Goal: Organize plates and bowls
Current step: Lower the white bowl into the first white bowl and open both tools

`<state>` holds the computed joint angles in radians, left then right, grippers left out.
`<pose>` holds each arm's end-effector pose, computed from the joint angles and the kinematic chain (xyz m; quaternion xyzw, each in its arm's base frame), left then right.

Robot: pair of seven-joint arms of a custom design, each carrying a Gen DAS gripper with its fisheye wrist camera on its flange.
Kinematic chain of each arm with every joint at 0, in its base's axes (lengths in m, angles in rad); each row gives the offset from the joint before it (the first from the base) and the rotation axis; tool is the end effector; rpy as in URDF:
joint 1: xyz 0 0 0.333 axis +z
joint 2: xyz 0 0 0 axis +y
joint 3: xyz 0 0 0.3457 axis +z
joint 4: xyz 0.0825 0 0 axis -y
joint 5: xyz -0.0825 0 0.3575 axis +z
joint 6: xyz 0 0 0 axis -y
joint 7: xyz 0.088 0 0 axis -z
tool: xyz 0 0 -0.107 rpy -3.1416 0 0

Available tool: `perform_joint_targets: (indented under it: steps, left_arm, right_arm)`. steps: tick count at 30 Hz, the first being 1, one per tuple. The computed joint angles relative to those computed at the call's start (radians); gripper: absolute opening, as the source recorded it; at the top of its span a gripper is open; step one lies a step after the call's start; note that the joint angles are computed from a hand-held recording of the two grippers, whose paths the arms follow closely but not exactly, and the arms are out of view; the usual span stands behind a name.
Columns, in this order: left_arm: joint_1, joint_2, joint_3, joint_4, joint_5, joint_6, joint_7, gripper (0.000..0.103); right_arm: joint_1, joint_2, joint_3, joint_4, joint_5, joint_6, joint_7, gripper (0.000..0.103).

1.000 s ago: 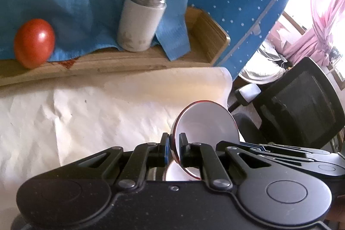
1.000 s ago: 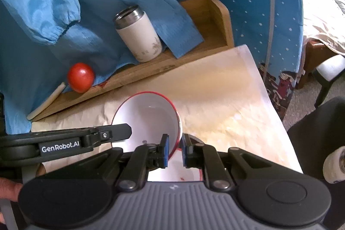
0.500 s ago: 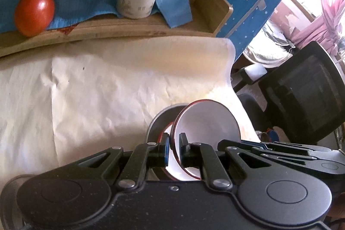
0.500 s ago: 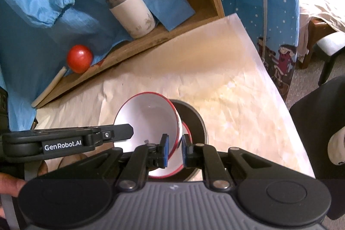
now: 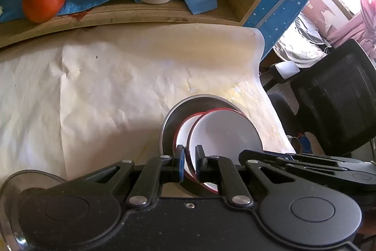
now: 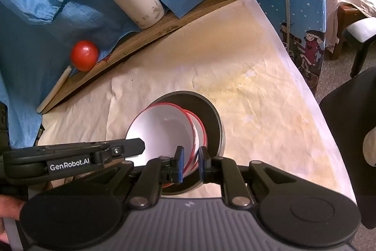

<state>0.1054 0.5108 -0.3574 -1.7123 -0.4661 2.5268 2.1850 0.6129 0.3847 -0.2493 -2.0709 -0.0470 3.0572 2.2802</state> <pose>0.6770 -0.1303 0.3835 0.5089 -0.8125 0.2841 0.0129 0.5815 0.2404 0.3659 -0.5830 0.7532 -0.1229 0.2788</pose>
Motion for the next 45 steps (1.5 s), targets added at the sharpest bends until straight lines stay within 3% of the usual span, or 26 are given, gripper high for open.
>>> perform_joint_targets:
  steps: [25,31,40,45]
  left_arm:
    - [-0.014,0.02,0.003,0.02,0.066,0.027,-0.048,0.009]
    - [-0.022,0.024,0.006,0.026,0.095,0.037,-0.06,0.011]
    - [-0.022,0.002,0.005,-0.007,0.113,0.087,-0.088,0.021]
    - [-0.009,-0.022,-0.013,-0.047,0.092,0.147,-0.09,0.04]
  right_arm:
    - [-0.036,0.031,0.028,0.045,0.027,-0.018,-0.041,0.021]
    - [0.001,0.036,-0.015,0.034,0.001,0.002,-0.042,0.021]
    - [0.05,0.03,-0.069,0.006,-0.005,0.053,-0.078,0.031]
    - [0.111,0.021,-0.135,-0.017,0.003,0.086,-0.107,0.043]
